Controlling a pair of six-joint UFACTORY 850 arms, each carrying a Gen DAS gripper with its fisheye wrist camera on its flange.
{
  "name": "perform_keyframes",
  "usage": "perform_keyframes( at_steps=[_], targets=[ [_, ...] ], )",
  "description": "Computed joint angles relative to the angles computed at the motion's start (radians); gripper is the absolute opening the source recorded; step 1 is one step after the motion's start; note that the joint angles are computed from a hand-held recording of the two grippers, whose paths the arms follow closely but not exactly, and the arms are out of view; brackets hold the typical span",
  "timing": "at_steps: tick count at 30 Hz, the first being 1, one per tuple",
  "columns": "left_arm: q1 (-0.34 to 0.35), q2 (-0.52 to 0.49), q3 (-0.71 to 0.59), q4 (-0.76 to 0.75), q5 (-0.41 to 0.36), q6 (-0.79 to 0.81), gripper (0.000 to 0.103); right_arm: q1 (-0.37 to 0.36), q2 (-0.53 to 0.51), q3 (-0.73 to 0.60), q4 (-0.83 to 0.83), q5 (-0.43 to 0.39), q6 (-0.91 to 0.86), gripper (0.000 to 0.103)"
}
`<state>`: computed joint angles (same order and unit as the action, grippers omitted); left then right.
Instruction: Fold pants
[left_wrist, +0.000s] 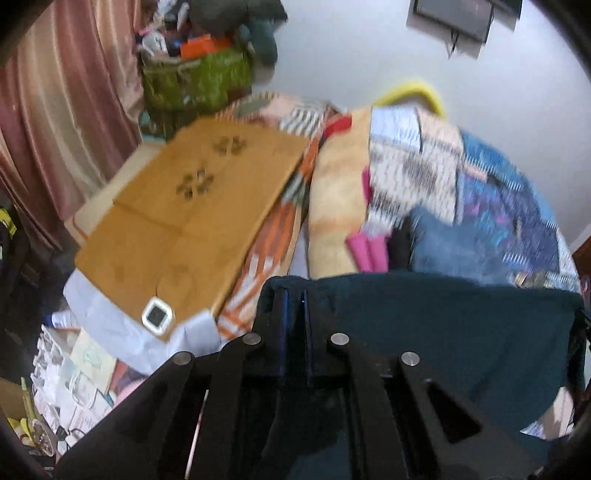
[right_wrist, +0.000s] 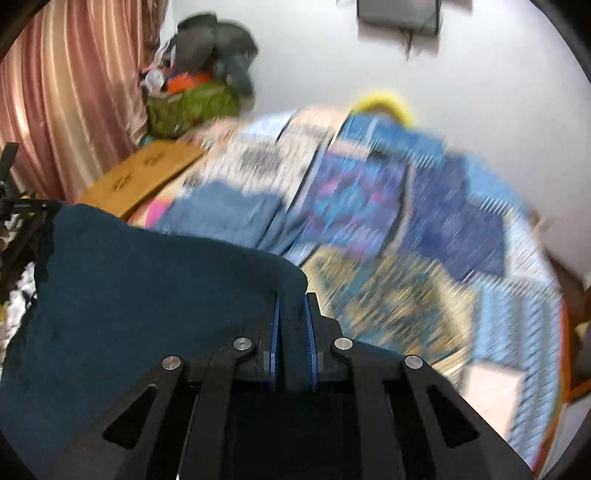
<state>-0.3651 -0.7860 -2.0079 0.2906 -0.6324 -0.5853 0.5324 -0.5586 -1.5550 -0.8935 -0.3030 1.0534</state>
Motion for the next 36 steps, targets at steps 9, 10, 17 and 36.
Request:
perform_keyframes(
  at_steps=[9, 10, 17, 36],
  targets=[
    [-0.019, 0.073, 0.046, -0.006, 0.072, 0.033, 0.007, 0.043, 0.127, 0.099, -0.234, -0.021, 0.21, 0.011],
    [-0.02, 0.095, 0.083, -0.011, 0.094, 0.037, 0.006, 0.051, 0.155, 0.142, -0.272, -0.014, 0.26, 0.011],
    [-0.02, 0.282, 0.378, 0.001, 0.212, 0.015, 0.006, 0.106, 0.285, 0.324, -0.396, 0.023, 0.491, 0.011],
    [-0.034, 0.605, 0.884, 0.41, 0.313, -0.437, 0.0, 0.335, 0.415, 0.584, -0.709, 0.007, 1.043, 0.011]
  ],
)
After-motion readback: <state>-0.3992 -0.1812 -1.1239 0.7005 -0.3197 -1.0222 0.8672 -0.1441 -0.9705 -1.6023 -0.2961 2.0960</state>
